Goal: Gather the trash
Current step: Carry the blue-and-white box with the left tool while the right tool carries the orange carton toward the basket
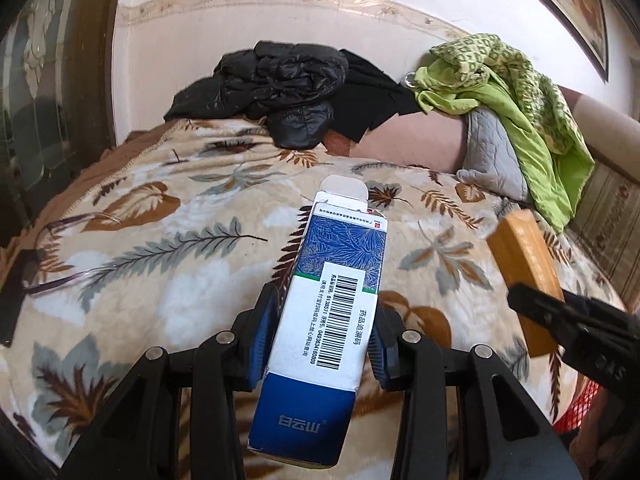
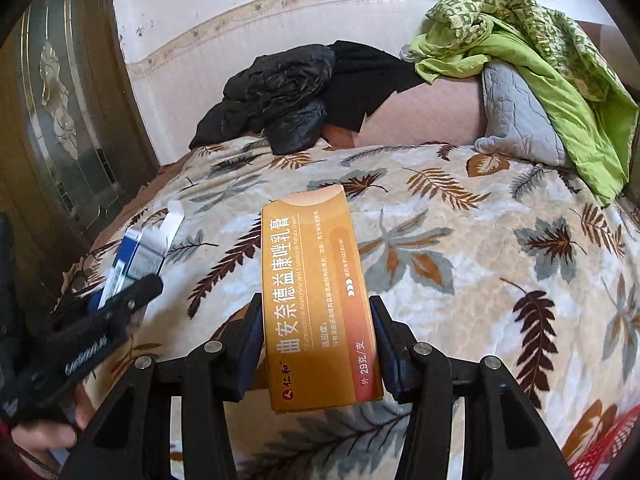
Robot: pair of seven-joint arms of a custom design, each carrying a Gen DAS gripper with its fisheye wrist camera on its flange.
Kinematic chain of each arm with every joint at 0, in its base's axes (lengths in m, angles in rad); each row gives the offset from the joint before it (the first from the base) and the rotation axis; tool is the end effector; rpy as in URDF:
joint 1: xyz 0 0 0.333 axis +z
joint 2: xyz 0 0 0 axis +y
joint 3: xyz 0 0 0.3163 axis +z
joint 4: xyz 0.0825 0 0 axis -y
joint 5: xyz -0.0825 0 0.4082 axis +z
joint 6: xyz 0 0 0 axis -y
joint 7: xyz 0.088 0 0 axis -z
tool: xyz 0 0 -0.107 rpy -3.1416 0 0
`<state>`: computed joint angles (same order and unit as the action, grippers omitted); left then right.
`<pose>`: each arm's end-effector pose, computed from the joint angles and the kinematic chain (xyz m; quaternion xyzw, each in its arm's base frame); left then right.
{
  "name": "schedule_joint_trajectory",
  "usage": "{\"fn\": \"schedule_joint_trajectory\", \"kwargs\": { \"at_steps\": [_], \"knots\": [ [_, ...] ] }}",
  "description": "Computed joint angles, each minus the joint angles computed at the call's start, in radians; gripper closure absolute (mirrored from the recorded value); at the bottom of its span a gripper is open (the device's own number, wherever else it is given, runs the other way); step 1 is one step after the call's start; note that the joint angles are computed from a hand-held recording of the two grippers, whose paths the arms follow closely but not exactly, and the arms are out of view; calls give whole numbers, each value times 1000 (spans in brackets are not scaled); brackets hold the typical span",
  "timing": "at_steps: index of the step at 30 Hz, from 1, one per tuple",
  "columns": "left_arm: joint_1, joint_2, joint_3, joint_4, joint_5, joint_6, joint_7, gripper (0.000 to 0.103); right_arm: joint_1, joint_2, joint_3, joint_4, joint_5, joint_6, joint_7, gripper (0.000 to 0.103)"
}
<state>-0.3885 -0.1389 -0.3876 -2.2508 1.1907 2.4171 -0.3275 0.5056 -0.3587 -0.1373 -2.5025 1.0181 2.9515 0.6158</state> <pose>0.3925 -0.3840 0.4397 -0.7072 0.5331 -0.3312 0.3255 0.4652 0.1167 0.4650 -0.7419 0.5044 -0.1533 0.4143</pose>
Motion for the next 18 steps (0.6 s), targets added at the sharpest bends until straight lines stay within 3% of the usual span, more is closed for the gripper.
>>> {"fn": "schedule_joint_trajectory", "kwargs": {
  "at_steps": [6, 18],
  "knots": [
    [-20, 9, -17, 10, 40, -92, 14, 63, 18, 23, -5, 14, 42, 6, -30, 49],
    [-13, 50, 22, 27, 26, -58, 30, 63, -48, 85, 55, 63, 57, -41, -24, 49]
  ]
}}
